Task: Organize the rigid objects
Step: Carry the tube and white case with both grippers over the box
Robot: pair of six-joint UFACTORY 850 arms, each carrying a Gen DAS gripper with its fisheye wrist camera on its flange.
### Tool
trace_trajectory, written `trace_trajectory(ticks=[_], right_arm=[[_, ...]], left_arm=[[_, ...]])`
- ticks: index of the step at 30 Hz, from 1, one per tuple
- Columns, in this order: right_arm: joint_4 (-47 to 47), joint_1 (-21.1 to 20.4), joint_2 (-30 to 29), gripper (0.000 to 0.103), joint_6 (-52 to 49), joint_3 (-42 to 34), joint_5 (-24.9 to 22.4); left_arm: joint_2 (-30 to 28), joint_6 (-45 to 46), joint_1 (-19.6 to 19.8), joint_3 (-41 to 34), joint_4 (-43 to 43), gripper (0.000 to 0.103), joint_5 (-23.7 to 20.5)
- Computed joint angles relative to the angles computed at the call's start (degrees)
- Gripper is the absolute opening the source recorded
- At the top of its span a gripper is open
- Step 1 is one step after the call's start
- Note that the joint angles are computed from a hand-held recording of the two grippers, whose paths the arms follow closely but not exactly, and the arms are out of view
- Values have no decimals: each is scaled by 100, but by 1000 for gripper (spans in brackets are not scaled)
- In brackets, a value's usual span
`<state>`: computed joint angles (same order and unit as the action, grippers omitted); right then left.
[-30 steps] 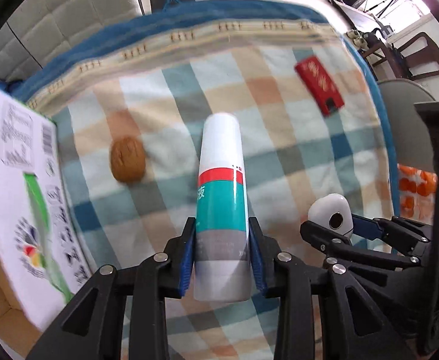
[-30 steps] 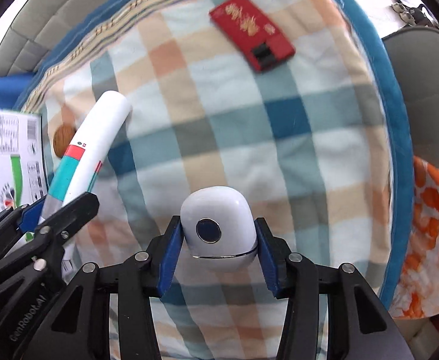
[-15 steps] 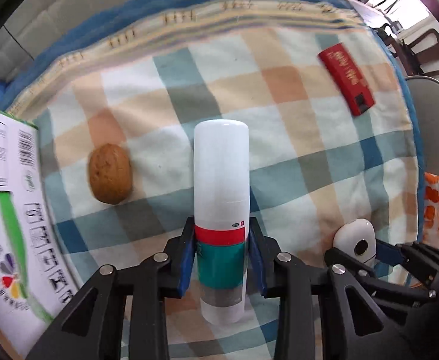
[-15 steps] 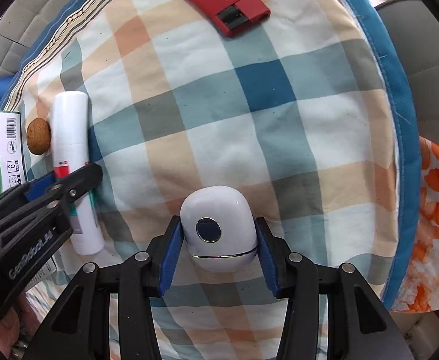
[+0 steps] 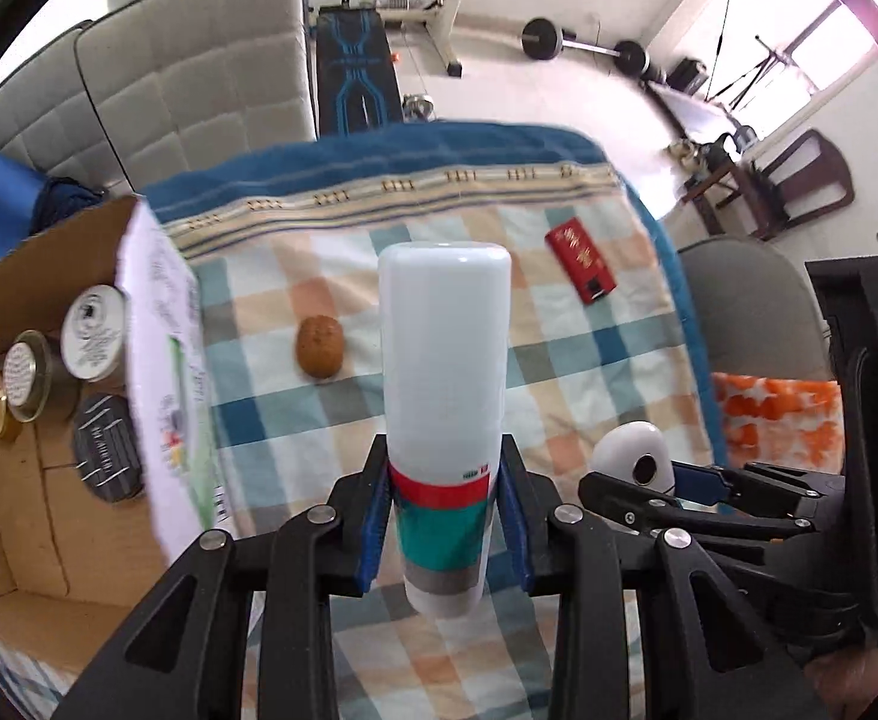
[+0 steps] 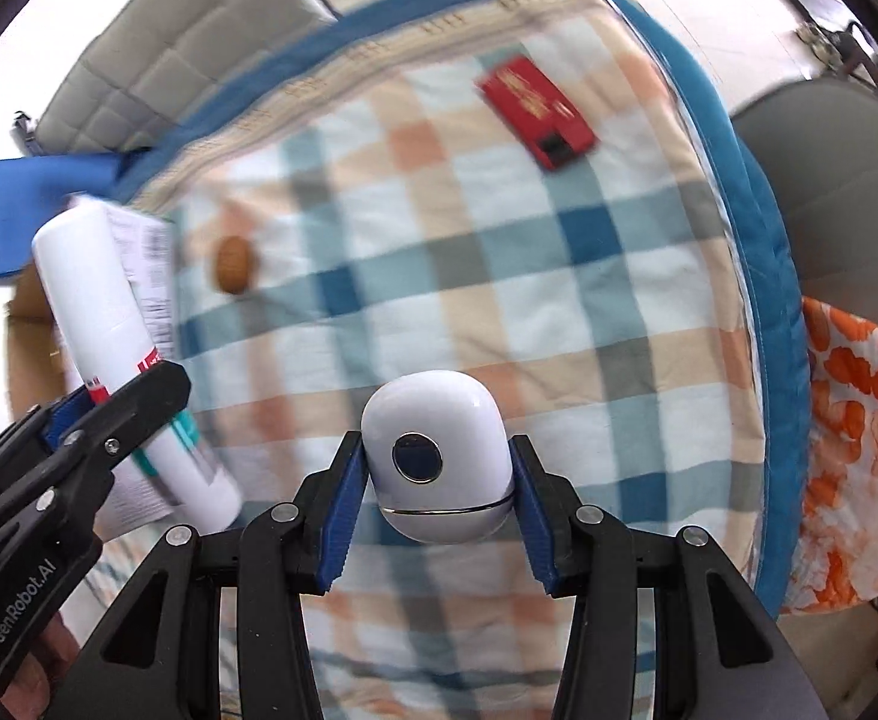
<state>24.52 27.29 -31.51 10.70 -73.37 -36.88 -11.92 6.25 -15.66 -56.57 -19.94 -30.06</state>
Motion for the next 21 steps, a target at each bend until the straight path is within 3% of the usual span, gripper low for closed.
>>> trace_trajectory(ticks=[4,9,16,21], right_arm=[[70,278,257,49,-39,-69,58],[-71,816,100,49,231,-789,-86],[-167,1564,-665,49,592,-2117,-459],[-283,1967,-1545,49,906,-3198,-797]], left_arm=[[361,406,441,135,-213,30,-26],[961,756,1168,408,-177,30,-227],[1295,1235,2376,547,27,30,-512],[958,1535,3073,490,262,30,-650]])
